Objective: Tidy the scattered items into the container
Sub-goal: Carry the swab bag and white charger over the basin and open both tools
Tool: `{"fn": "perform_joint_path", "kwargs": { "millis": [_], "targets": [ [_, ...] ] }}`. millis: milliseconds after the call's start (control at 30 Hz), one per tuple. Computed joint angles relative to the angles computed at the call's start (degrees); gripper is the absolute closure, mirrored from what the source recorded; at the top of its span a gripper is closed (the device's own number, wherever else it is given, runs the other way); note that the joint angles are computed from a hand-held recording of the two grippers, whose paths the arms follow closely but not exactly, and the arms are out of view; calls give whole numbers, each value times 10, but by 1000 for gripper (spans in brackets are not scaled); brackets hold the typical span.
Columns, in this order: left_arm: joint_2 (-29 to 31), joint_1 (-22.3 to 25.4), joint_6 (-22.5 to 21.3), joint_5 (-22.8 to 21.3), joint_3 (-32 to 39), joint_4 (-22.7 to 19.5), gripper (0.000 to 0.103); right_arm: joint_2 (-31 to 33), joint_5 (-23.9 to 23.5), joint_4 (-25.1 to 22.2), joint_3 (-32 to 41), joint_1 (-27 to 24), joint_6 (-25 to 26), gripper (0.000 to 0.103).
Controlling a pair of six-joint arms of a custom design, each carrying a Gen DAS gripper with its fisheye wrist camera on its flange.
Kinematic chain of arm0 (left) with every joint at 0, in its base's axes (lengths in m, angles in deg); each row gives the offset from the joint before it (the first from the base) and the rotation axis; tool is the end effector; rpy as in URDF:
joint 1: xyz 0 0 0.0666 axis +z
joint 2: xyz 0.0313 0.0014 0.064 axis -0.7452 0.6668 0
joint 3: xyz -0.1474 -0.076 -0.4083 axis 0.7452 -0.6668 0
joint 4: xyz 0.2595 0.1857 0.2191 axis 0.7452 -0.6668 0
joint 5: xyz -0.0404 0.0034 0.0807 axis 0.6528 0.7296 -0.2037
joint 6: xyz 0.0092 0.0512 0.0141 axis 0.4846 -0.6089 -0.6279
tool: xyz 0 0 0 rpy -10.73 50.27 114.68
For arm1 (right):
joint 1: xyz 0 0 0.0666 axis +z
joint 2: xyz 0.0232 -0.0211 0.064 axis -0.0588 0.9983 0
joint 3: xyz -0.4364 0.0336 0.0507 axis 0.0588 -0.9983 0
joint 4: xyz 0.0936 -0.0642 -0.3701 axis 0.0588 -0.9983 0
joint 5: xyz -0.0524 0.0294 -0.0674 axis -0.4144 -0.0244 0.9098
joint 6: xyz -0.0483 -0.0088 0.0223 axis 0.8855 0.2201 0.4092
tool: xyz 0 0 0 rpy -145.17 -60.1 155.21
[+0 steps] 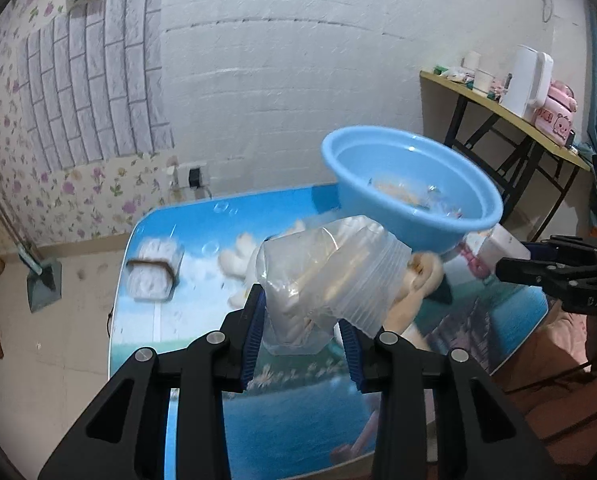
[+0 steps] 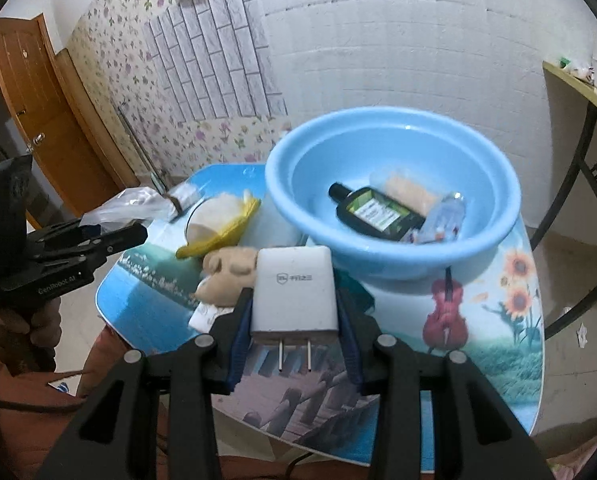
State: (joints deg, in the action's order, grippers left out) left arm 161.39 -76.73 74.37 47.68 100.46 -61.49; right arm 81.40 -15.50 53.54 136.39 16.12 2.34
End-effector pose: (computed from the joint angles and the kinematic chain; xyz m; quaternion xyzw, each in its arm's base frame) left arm 0.4043 -0.2188 0.3248 0.1535 0.9080 -0.1046 0.3755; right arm 0.4102 0.1486 0.3480 -0.0837 0.9254 0.1435 0.3405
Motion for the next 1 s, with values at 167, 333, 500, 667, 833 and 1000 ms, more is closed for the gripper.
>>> {"fn": "perform_joint_path", "kwargs": {
  "millis": [167,333,500,667,833,1000],
  "targets": [
    [26,-16,-6,3,44,-16,69,-1,-3,15,3,-25,0,64],
    [67,-34,-12,9,102,-42,69,15,4,25,19,-48,5,64],
    [113,-56,-18,5,166,-77,69,32,-3,33,30,-76,6,64],
    [158,-72,-28,2,222,-112,69,50,-23,53,31,-103,1,65],
    [194,-83,-48,-18,261,-132,68,71,-33,58,44,-114,8,65],
    [210,-89,-54,-36,276,-148,65,88,-50,69,52,-117,10,65]
  ]
}}
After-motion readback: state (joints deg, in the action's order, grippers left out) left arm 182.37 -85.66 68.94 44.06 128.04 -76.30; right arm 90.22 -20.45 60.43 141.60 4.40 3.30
